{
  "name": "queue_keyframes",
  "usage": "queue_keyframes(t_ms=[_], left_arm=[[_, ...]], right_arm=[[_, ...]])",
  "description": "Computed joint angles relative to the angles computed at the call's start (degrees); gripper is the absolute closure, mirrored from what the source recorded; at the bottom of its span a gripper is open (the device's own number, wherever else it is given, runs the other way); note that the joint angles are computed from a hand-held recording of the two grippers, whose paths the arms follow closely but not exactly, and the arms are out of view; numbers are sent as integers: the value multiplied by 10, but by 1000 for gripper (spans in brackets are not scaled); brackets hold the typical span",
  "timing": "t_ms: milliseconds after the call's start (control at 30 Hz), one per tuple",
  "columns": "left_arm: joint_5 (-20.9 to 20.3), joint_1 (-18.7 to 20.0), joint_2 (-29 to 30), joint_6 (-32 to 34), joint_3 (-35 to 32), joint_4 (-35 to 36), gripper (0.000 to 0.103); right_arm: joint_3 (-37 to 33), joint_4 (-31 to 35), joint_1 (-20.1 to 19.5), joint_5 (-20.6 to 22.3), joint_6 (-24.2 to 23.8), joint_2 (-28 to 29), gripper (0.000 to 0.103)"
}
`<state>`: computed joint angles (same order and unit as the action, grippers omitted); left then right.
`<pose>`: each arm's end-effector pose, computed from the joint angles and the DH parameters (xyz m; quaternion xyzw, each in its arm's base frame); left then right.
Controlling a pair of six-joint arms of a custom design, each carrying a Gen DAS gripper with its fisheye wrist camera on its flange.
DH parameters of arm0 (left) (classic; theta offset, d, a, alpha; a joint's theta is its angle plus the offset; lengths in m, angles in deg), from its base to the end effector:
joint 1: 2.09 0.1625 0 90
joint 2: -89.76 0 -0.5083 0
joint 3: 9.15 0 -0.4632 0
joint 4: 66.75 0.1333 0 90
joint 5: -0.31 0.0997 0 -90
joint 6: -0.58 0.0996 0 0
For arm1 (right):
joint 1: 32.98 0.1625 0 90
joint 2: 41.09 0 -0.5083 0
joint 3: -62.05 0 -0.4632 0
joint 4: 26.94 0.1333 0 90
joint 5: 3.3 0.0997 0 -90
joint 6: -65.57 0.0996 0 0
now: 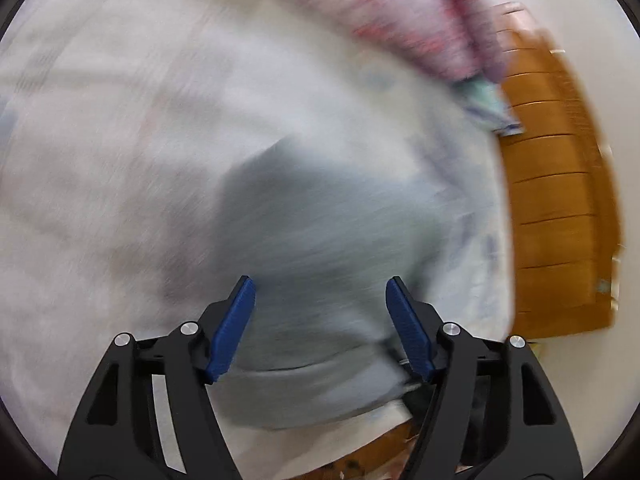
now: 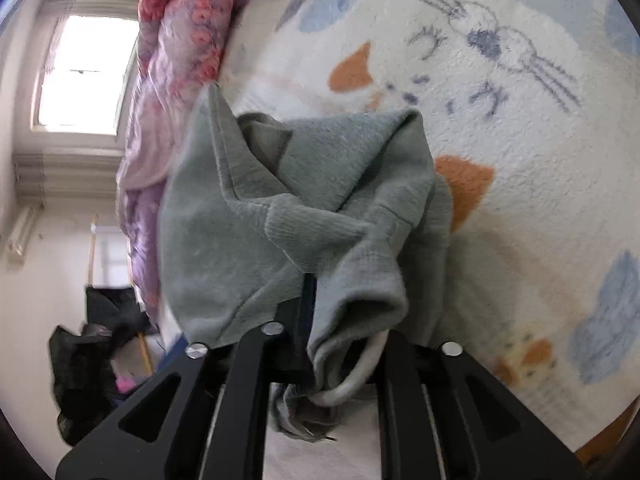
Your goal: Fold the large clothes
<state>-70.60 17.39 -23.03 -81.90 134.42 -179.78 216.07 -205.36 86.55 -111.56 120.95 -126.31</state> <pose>-0.2154 -0.2521 0.2874 -0.0914 0.9797 -0.1453 0.1034 0.2542 -0.2416 0.1816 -0.2440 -0.9422 0.2297 0.0018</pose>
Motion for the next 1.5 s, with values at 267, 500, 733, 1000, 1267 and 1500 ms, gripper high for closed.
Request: queue_keyframes(t_ms=[267, 500, 733, 1000, 1267, 1500], left_arm=[[7, 14, 70, 18, -12, 34, 29], [12, 20, 103, 9, -23, 44, 28], [7, 25, 75, -20, -13, 34, 26], [6, -26, 6, -84, -2, 67, 26], [-35, -45, -63, -113, 39, 48, 25], [-51, -28, -82, -87, 67, -3, 20]], right_arm=[[-67, 308, 42, -34, -42, -115, 88], [-107, 423, 65, -36, -23, -134, 84], [26, 385, -170, 165, -61, -351, 54], [-40, 357, -51, 76, -124, -262, 69], [-77, 267, -67, 35, -254, -43, 98], [-40, 255, -124, 99, -199, -132, 65]])
